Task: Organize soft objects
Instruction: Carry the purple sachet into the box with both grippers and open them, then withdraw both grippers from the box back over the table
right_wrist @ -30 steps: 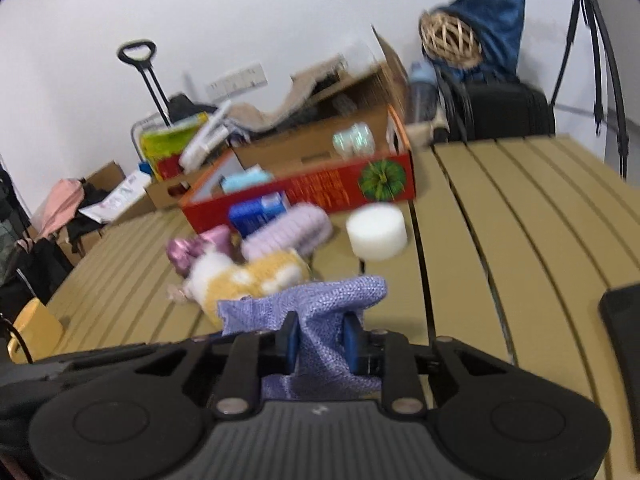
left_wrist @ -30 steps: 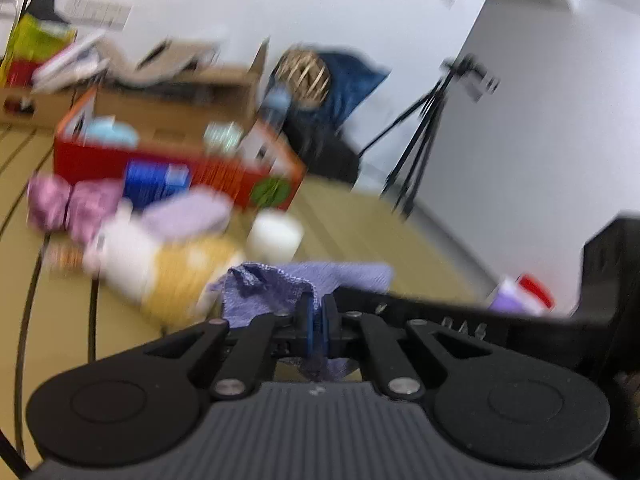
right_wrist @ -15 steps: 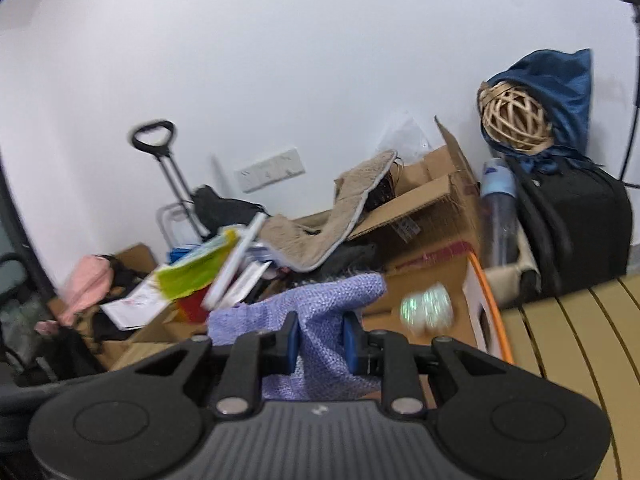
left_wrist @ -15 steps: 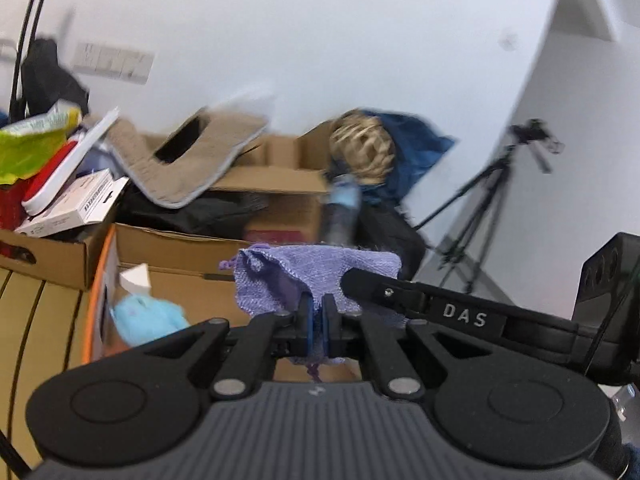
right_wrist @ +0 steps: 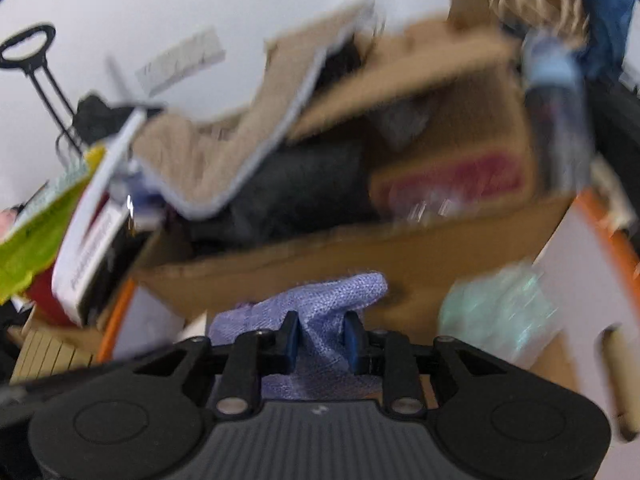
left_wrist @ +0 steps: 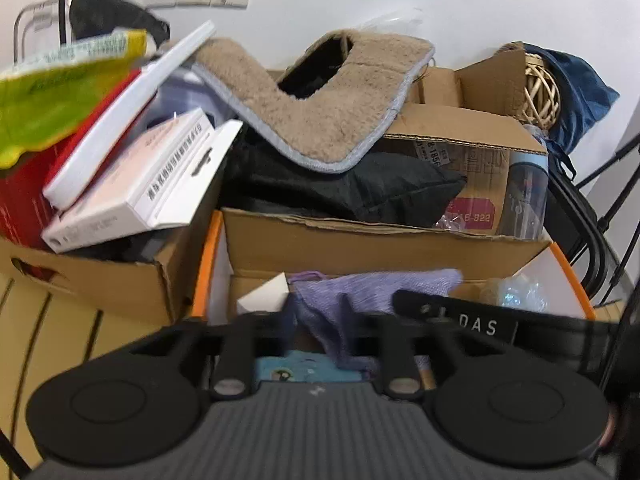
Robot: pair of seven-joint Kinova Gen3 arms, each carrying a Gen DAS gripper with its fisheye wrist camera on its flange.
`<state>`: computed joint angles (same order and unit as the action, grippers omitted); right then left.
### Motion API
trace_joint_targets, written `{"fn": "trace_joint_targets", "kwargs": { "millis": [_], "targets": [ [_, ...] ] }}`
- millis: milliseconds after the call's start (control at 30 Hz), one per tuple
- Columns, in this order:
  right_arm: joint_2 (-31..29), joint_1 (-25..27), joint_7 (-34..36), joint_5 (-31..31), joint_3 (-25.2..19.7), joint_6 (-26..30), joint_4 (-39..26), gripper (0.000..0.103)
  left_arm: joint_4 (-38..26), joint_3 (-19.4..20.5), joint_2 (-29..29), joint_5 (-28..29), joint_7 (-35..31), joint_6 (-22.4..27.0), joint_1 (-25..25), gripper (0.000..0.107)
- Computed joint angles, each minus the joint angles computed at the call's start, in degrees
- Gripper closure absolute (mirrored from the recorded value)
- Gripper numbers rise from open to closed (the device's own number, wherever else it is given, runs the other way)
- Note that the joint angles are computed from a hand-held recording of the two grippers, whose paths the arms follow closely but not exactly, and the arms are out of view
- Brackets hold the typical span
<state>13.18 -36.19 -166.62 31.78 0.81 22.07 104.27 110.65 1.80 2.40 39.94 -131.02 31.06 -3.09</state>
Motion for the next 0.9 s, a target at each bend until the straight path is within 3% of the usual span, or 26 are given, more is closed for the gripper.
{"fn": "trace_joint_targets", "kwargs": {
  "millis": [100, 167, 200, 333, 500, 600, 667, 733, 900],
  "targets": [
    [-0.7, 6.4, 1.6, -3.7, -4.8, -5.3, 2.4, 0.064, 1.1, -0.3, -1.1, 2.3, -3.3, -0.5, -0.2, 0.065],
    [-1.1, 7.7, -0.7, -1.6, -6.7, -4.6, 2.6, 0.059, 0.9, -0.6, -1.5, 2.3, -3.8, 0.2, -0.1, 0.064],
    [-1.4, 9.1, -2.7, 0.7, -9.0, -2.8, 2.2, 0.054, 0.8, -0.8, -2.1, 1.4, -3.1, 0.5, 0.0, 0.064],
    [-4.7, 14.0, -6.0, 7.8, -18.3, 6.5, 0.6, 0.054, 0.3, -1.9, -5.3, -0.6, -1.6, 3.1, -0.3, 0.06],
    [-11.9, 20.6, -1.8, 8.2, -30.0, 18.1, -0.1, 0.052, 2.3, 3.8, -14.0, 1.5, -7.0, 8.5, -12.6, 0.048],
    [-17.6, 25.5, -0.6, 8.2, -38.0, 25.1, 0.1, 0.046, 5.0, 2.9, -21.2, 5.8, -14.0, 12.1, -17.9, 0.041],
    [-22.5, 27.8, -0.5, 8.0, -42.8, 29.8, 0.6, 0.036, 6.8, 0.4, -26.5, 8.8, -18.7, 16.2, -20.7, 0.036],
    [-26.2, 26.1, -1.1, 8.5, -44.6, 34.4, 0.8, 0.035, 8.4, -4.6, -31.8, 10.4, -22.4, 20.8, -21.0, 0.031],
    [-35.5, 22.3, -4.8, 9.0, -52.6, 46.1, 0.1, 0.027, 11.6, -17.9, -45.0, 7.7, -26.3, 32.5, -20.3, 0.017]
  ]
}}
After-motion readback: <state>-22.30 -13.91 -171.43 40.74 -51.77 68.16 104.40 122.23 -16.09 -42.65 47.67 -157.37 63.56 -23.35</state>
